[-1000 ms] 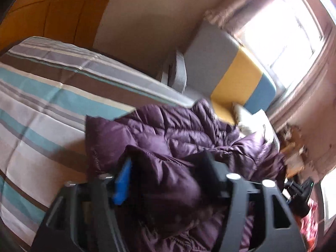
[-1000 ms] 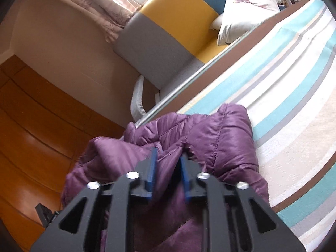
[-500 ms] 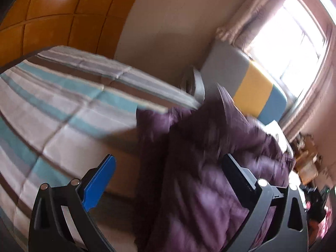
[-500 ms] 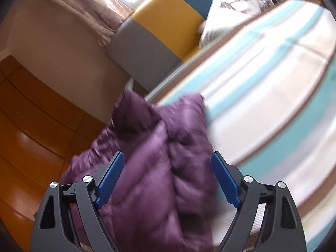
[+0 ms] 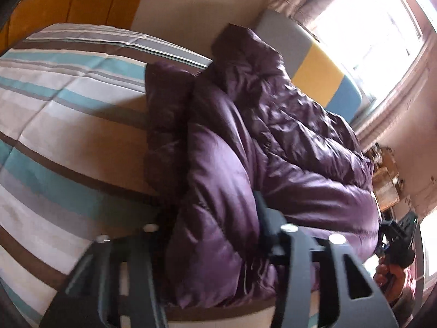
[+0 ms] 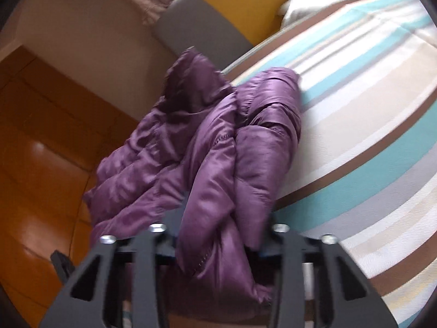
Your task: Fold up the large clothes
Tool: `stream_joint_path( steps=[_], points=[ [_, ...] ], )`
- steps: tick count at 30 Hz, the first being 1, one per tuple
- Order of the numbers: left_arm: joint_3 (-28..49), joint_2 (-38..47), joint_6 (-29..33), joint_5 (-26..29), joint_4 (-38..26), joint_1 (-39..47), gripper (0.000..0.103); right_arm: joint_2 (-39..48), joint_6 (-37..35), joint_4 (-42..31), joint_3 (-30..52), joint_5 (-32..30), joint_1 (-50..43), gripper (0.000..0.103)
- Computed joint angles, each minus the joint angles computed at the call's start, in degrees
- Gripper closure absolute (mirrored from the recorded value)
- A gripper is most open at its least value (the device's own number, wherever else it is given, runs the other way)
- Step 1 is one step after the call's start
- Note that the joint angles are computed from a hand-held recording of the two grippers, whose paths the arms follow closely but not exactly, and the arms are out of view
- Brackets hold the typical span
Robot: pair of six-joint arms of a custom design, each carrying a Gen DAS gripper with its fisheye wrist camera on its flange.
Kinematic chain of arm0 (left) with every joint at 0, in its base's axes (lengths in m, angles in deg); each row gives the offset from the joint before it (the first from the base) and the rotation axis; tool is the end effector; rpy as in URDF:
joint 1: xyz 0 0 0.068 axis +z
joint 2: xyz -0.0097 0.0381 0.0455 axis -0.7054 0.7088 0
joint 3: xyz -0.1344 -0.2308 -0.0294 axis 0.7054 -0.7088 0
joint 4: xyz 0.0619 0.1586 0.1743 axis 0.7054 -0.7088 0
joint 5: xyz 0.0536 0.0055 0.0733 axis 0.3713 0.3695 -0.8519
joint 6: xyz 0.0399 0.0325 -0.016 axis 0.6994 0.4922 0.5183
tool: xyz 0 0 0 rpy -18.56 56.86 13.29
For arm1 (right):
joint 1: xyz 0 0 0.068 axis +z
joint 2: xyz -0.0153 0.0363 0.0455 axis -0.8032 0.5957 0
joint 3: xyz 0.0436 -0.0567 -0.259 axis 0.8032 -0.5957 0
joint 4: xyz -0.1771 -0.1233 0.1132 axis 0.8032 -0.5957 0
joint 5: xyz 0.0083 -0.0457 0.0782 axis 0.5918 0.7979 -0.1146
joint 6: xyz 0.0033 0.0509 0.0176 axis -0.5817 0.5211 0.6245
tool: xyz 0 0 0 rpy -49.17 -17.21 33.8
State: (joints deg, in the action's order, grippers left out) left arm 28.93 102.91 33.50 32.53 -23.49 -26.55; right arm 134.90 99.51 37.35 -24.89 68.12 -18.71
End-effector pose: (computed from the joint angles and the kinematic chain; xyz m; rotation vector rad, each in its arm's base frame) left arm 0.2930 0.0724 0.1778 0.1598 2.4484 -0.7112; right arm 0.1419 0.0856 0.2065 0.8284 2.1431 0.6454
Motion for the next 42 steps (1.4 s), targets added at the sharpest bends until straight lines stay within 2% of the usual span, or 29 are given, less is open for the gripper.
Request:
stream_joint_path(
  steps=[3,8,12,14,15,16,18,19,20,21,23,25,26,27,28,30,34,35,38,39,42],
  points=[
    [-0.44,-2.18,4.18,1.58,-4.19,1.13,0.08,-3.33,0.83,-3.22,0.49,1.46,2.56,0.082],
    [-1.61,-5.13,14.13,4.7,-12.8,5.24,0.081,-10.92,5.29,-13.16,1.74,7.81,10.96,0.083],
    [-2.77,-6.06,23.24,7.47,-21.24,10.5,0.081,-15.41,13.13,-22.66,3.19,15.12,22.1,0.083],
    [-3.58,-6.83,27.21,8.05,-24.43,12.79,0.081,-14.64,17.07,-24.66,3.84,18.49,26.93,0.083],
    [-3.79,-7.1,29.0,8.09,-25.99,13.82,0.079,-14.96,19.59,-26.58,4.12,19.99,29.37,0.083],
    [-4.22,-7.65,29.95,8.04,-26.69,14.39,0.077,-14.06,19.62,-25.56,4.17,20.21,28.92,0.083],
    [-5.02,-10.08,30.85,7.28,-27.04,16.23,0.058,-12.82,22.6,-27.39,5.0,22.95,31.66,0.082],
    [-5.38,-11.19,29.94,6.97,-26.12,16.48,0.053,-11.55,21.83,-27.42,5.73,22.5,30.2,0.071],
    [-5.7,-12.9,29.54,7.1,-25.64,17.65,0.045,-9.56,23.47,-30.13,7.43,23.39,30.35,0.048],
    [-5.96,-14.94,28.62,7.53,-24.93,19.17,0.038,-8.01,25.78,-33.99,9.59,25.96,31.72,0.041],
    [-6.91,-19.66,23.98,8.05,-21.41,21.7,0.032,-5.78,27.42,-38.61,12.91,28.94,33.24,0.039],
    [-7.03,-24.06,20.04,8.78,-19.15,22.42,0.031,-1.13,28.81,-44.71,17.84,31.23,34.26,0.039],
    [-6.96,-25.65,18.51,8.5,-18.17,21.58,0.029,1.64,26.65,-46.22,20.53,31.8,33.2,0.039],
    [-6.56,-26.9,16.98,7.52,-17.29,19.83,0.029,3.46,20.4,-44.28,22.47,30.62,30.2,0.039],
    [-6.53,-29.39,14.28,5.05,-15.99,15.26,0.029,5.36,16.92,-43.14,24.13,30.01,29.06,0.039],
    [-6.78,-32.63,9.66,-0.04,-13.63,5.87,0.029,10.52,4.34,-38.17,27.81,26.77,23.36,0.039],
    [-6.75,-33.97,2.88,-14.81,-8.73,-16.1,0.031,20.95,-6.12,-37.03,33.34,16.57,17.14,0.047],
    [-6.66,-33.17,1.91,-18.86,-7.34,-21.89,0.032,21.93,-6.71,-36.73,33.19,15.49,16.87,0.05],
    [-5.6,-28.33,0.31,-28.97,-4.01,-34.39,0.04,25.99,-12.34,-33.38,33.51,12.3,11.87,0.051],
    [-5.13,-26.95,-0.21,-31.68,-3.46,-36.98,0.045,27.52,-15.54,-31.51,33.75,12.12,9.6,0.051],
    [-1.59,-18.26,-0.96,-38.75,0.49,-40.89,0.045,28.68,-21.94,-27.16,32.61,10.1,3.7,0.051]
  ],
)
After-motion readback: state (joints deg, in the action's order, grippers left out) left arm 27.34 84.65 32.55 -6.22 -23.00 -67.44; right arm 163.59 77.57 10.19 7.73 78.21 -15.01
